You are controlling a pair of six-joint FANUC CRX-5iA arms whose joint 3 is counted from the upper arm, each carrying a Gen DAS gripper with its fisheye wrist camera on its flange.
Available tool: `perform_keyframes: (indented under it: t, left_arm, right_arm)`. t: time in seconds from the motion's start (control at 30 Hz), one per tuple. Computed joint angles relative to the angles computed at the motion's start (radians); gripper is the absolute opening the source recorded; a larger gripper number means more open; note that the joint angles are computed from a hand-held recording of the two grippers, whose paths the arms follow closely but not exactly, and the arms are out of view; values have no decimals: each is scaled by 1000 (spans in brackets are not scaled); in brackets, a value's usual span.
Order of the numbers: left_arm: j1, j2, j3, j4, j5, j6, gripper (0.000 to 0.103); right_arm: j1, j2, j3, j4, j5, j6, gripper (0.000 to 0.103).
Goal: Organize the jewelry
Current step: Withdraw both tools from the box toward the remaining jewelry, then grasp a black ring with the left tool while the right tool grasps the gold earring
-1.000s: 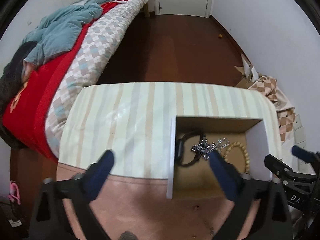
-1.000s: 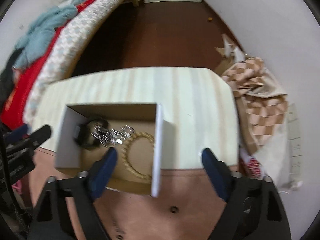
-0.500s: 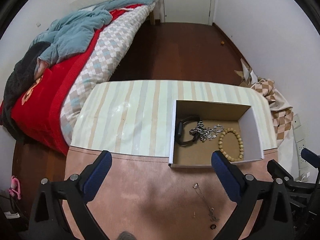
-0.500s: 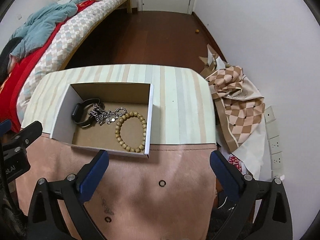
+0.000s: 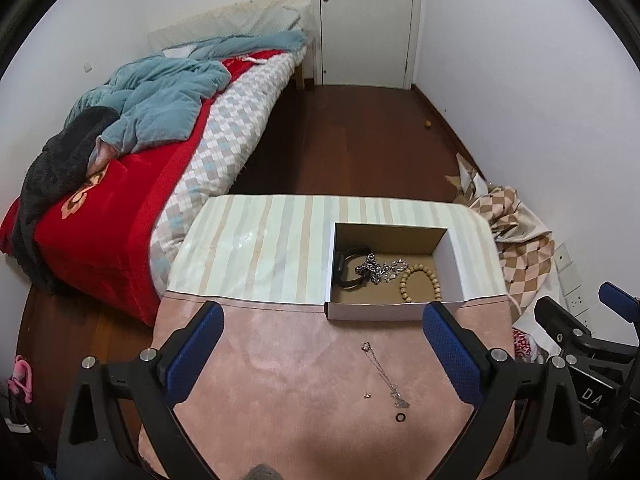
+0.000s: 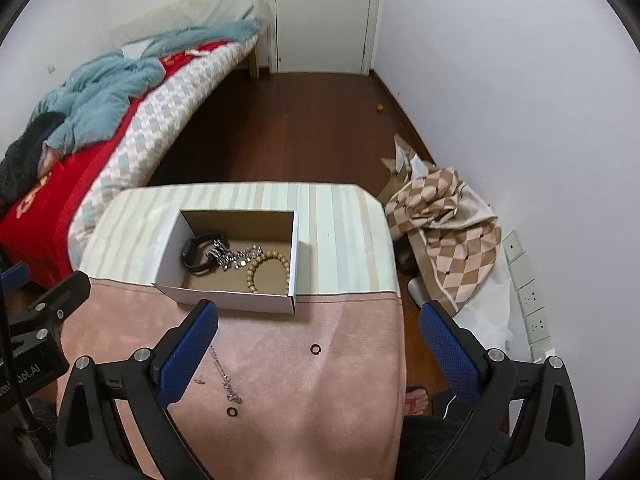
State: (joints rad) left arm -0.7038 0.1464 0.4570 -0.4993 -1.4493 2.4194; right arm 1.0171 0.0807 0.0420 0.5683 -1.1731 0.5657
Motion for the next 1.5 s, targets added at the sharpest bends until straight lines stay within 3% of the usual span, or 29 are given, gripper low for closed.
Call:
perform_keyframes:
  t: [0.27, 0.47, 0.6, 0.67, 0.73, 1.0, 1.2, 1.33, 1.4, 1.5]
  left_arm:
    - [-33, -33, 2, -18, -18, 46, 101]
    - [-51, -16, -30, -37, -55, 87, 101]
    - [-12, 13, -118, 71, -27, 103, 101]
    - [0, 22, -168, 128, 3, 112, 101]
    - [7, 33, -215, 187, 48, 111, 101]
    - [-9, 106, -267, 311, 157, 63, 98]
    - [-29, 151, -255, 335, 183, 35, 73]
    - [-38, 171, -238, 332, 182, 13, 49]
    - [-50, 180, -221, 310, 178, 11, 45]
    - [-49, 184, -212, 300, 183, 1, 30]
  right_arm:
    - [42, -70, -36, 45, 6, -62, 102]
    - [9, -89, -78, -73, 40, -56, 102]
    - [-8, -98, -154, -121, 55, -75, 102]
    - [-25, -102, -191, -161, 67, -73, 95]
    - [-48, -99, -215, -216, 71, -62, 81]
    - [-106, -100, -292, -300, 114, -44, 81]
    - [-125, -88, -297, -311, 119, -44, 81]
    - [-132, -83, -294, -315, 121, -40, 80]
    - [-132, -83, -294, -318, 122, -39, 78]
    - [-131, -82, -292, -320, 121, -38, 77]
